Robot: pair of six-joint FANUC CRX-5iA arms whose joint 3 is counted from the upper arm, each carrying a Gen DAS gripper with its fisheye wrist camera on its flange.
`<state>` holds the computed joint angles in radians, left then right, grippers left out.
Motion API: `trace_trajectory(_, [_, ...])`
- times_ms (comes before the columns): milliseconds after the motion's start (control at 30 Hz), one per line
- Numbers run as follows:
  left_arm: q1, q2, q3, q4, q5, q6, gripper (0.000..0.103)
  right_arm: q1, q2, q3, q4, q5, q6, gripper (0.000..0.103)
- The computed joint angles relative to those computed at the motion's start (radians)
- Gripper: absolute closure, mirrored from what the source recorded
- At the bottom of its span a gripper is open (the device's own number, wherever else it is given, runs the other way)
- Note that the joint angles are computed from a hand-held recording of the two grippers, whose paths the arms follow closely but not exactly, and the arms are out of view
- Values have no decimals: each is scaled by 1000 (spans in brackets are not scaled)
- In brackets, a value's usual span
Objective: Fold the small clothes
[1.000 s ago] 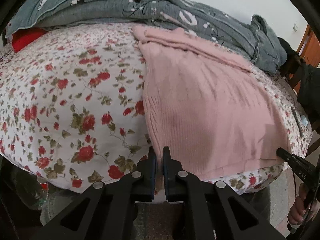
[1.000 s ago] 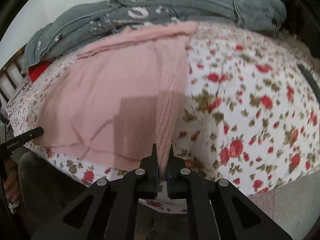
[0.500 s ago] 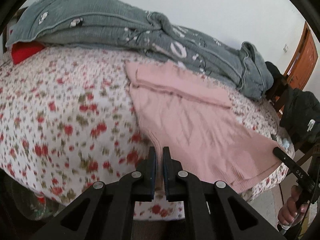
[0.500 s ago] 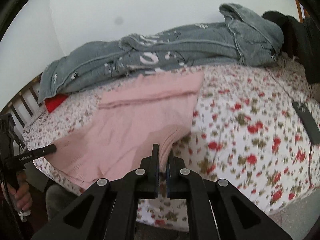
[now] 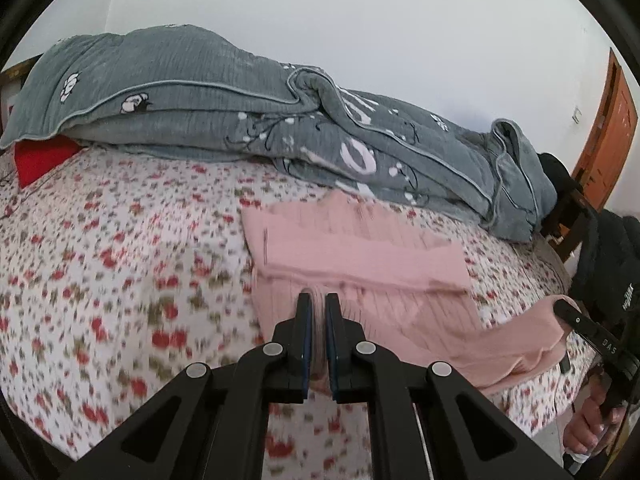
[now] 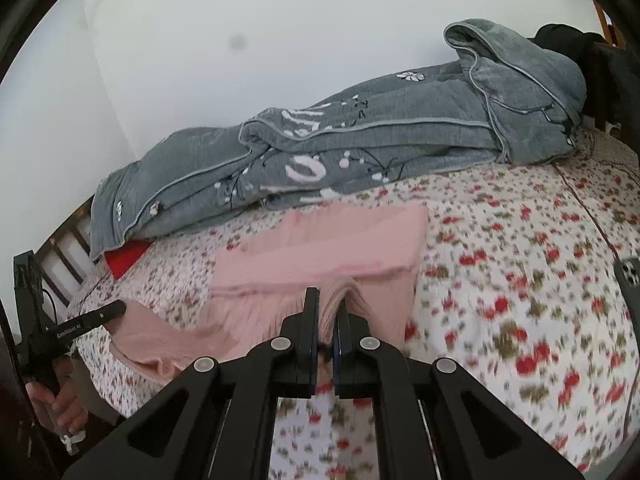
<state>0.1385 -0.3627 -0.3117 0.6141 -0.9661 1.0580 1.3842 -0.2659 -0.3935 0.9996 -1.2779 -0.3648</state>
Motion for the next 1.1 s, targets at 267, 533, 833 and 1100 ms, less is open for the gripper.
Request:
trace_trajectory(267, [-86,193,146,-74,94,108,96,-225,35,32,-35,195,89,98])
trace_trajectory(533, [-149,393,290,-118,140,165,96,-418,129,100,-116,376,204,98])
trace_trajectory(833, [-171,582,463,-167,150,236,95,-586,262,209,-246,503,387,98])
trace_trajectory(1100, [-167,692,590,-200,94,289,75,-666,358,300,-372,526,540,60])
